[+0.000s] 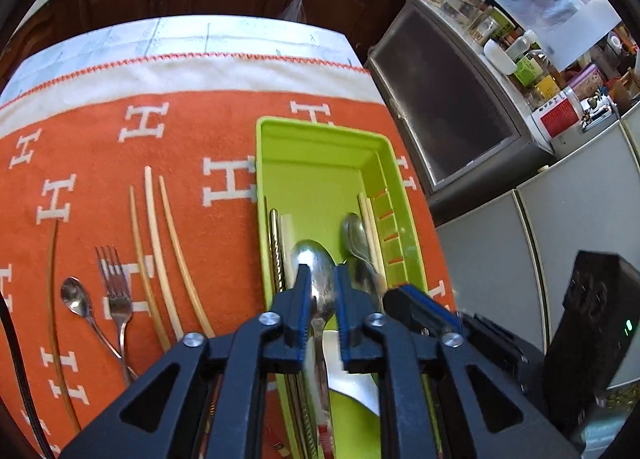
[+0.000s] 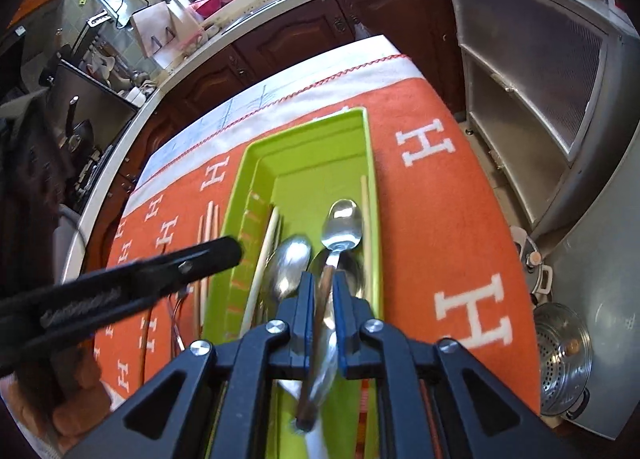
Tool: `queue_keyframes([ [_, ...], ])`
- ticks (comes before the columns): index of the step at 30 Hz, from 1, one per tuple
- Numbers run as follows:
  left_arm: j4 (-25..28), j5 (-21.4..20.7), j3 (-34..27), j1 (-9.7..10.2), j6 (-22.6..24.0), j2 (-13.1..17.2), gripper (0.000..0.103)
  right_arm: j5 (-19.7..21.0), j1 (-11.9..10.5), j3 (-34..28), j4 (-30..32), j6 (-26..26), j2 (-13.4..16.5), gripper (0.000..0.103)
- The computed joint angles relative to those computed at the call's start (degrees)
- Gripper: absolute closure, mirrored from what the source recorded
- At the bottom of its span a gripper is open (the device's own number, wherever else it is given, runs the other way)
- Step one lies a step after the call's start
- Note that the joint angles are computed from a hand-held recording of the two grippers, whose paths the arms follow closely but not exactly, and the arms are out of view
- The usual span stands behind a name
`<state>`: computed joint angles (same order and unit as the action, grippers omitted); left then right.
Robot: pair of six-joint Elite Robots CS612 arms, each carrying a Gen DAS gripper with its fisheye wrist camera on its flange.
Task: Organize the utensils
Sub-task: 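Lower the spoon and chopstick into the green tray with both tools and release, then grasp a wooden chopstick with the left tool while the right tool grasps a metal fork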
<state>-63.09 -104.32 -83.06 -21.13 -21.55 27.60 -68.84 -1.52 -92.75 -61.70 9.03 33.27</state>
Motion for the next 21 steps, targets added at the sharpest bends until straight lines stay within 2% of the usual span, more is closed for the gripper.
queue_keyframes([
  [5, -1.78, 1.76, -1.12, 0.3, -0.12, -0.3, 0.086, -0.17, 0.1, 0.15, -1.58, 0.4, -0.28, 0.092],
  [10, -1.93, 4.13, -2.91, 0.9, -0.41, -0.4, 0.085, 0.75, 0.59, -1.25, -0.4, -2.38, -0.28, 0.092],
  [21, 6.87, 10.77, -11.12, 2.57, 1.18, 1.78, 0.082, 4.23, 1.66, -4.59, 4.02, -4.16, 0.07, 0.092],
])
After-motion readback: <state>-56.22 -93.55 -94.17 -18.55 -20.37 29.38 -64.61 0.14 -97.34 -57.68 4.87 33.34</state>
